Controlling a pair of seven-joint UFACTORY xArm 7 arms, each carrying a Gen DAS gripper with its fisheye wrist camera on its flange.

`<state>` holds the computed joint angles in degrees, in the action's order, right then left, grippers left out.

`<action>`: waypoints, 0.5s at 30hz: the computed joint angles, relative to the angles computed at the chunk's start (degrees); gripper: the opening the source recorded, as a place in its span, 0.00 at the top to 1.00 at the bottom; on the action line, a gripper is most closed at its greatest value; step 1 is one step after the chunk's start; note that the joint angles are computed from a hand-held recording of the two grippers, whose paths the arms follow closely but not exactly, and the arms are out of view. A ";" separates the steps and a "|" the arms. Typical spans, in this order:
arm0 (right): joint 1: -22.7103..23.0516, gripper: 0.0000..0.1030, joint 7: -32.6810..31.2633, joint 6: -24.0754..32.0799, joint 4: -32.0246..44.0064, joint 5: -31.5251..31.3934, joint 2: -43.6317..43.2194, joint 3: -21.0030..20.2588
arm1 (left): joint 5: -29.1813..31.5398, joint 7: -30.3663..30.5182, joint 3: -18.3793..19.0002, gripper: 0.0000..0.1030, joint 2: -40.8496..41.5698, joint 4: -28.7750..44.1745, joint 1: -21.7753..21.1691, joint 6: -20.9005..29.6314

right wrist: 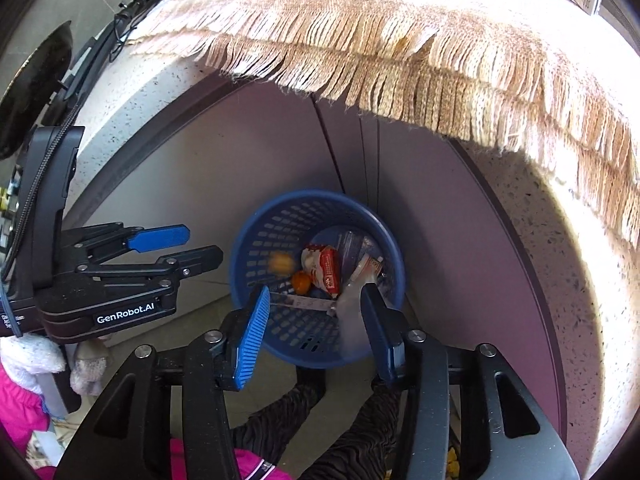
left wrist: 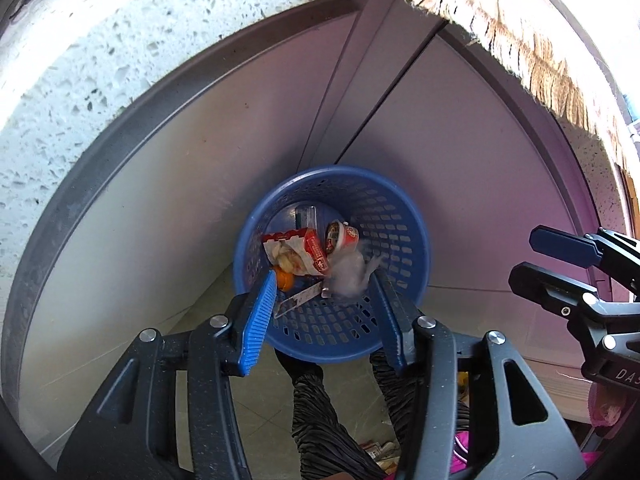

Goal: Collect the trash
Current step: 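Raise both open tools from the basket back over the cloth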

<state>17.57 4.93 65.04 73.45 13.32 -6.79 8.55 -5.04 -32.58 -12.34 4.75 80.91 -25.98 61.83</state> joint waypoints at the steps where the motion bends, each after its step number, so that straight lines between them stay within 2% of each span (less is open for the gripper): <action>1: -0.15 0.56 -0.43 0.32 0.05 0.23 -0.23 -0.27 | 0.00 -0.03 0.02 0.52 -0.10 0.00 0.01 0.07; 12: -0.43 0.55 -1.72 0.81 2.04 0.57 -1.42 -0.52 | 0.61 -0.38 0.23 0.52 -1.13 0.56 0.34 -0.62; 15: -0.58 0.50 -2.62 0.59 2.68 0.50 -2.52 -0.67 | 1.60 -0.78 0.31 0.52 -1.03 2.39 0.44 -0.41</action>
